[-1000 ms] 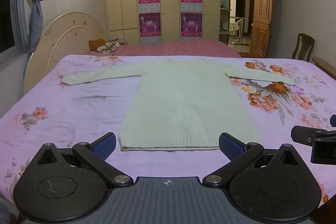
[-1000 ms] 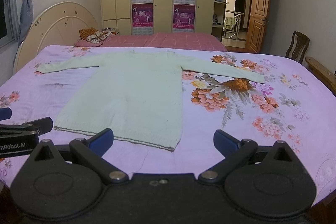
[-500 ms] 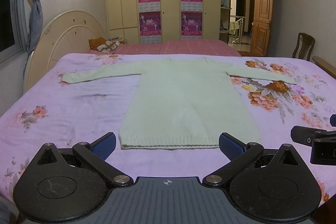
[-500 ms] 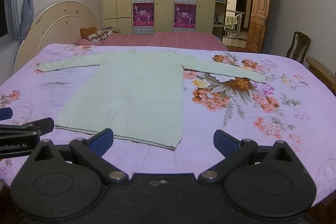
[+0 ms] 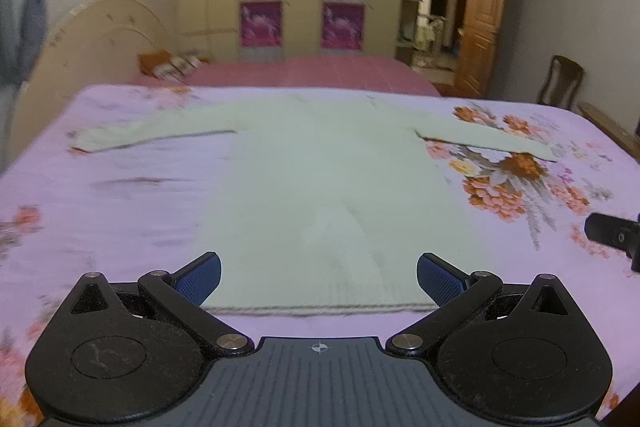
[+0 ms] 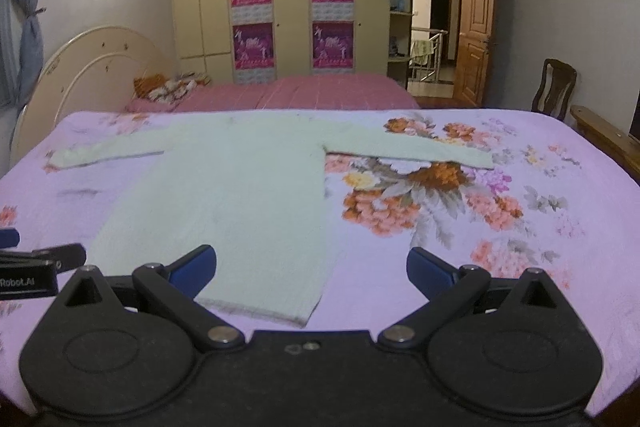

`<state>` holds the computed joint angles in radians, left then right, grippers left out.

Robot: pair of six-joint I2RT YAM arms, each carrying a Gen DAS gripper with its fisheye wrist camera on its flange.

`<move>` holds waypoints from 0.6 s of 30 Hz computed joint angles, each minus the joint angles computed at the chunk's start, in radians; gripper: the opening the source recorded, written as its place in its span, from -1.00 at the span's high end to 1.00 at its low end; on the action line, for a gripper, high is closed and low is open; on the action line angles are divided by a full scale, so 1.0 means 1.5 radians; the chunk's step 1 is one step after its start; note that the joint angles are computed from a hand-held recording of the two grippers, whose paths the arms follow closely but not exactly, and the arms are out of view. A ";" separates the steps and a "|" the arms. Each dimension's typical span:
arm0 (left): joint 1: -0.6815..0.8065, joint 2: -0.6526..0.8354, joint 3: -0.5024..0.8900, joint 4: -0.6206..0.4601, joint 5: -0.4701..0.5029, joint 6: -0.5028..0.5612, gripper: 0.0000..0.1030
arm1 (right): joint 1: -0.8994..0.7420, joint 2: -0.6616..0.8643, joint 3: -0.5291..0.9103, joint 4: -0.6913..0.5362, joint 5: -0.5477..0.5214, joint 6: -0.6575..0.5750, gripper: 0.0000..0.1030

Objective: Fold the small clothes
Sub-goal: 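Grasp the sweater sleeve cuff with the right gripper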

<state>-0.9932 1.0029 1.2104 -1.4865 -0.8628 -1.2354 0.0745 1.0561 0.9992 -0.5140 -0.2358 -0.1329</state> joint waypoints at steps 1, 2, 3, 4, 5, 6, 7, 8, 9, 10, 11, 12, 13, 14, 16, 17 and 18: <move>0.062 -0.016 -0.014 0.070 0.030 0.094 -1.00 | -0.007 0.029 0.010 0.023 -0.002 0.008 -0.96; 0.131 -0.028 -0.030 0.141 0.060 0.184 -1.00 | -0.010 0.053 0.018 0.042 0.000 0.016 -0.94; 0.192 -0.032 -0.042 0.196 0.092 0.253 -1.00 | -0.009 0.081 0.030 0.062 0.007 0.026 -0.93; 0.260 -0.032 -0.053 0.249 0.135 0.315 -1.00 | -0.009 0.105 0.044 0.076 0.013 0.033 -0.93; 0.339 -0.039 -0.076 0.322 0.200 0.391 -1.00 | -0.009 0.140 0.063 0.095 0.024 0.042 -0.93; 0.420 -0.038 -0.095 0.389 0.273 0.454 -1.00 | -0.007 0.168 0.079 0.113 0.036 0.049 -0.92; 0.477 -0.020 -0.101 0.432 0.311 0.487 -1.00 | -0.003 0.200 0.098 0.130 0.051 0.056 -0.92; 0.521 0.008 -0.102 0.471 0.326 0.512 -1.00 | -0.002 0.241 0.127 0.148 0.063 0.063 -0.91; 0.563 0.032 -0.104 0.510 0.358 0.546 -1.00 | 0.001 0.267 0.146 0.156 0.076 0.068 -0.91; 0.602 0.053 -0.108 0.552 0.395 0.580 -1.00 | 0.003 0.302 0.175 0.163 0.090 0.074 -0.90; 0.634 0.084 -0.105 0.595 0.416 0.608 -1.00 | 0.004 0.339 0.207 0.171 0.105 0.078 -0.90; 0.653 0.117 -0.093 0.619 0.420 0.630 -1.00 | 0.004 0.368 0.229 0.182 0.116 0.082 -0.90; 0.671 0.150 -0.080 0.644 0.424 0.654 -0.99 | 0.002 0.406 0.262 0.190 0.125 0.090 -0.90; 0.686 0.177 -0.071 0.674 0.427 0.670 -1.00 | -0.002 0.440 0.299 0.185 0.127 0.096 -0.90; 0.713 0.233 -0.046 0.723 0.434 0.682 -1.00 | -0.010 0.501 0.368 0.172 0.128 0.107 -0.90; 0.728 0.263 -0.031 0.745 0.444 0.687 -1.00 | -0.016 0.542 0.413 0.169 0.131 0.110 -0.89; 0.740 0.298 -0.010 0.760 0.448 0.689 -1.00 | -0.020 0.569 0.444 0.165 0.135 0.114 -0.89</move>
<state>0.1170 1.4506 1.1947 -0.3461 -0.1910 -0.2026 0.0449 1.9102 1.6646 -0.2660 -0.0329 0.0377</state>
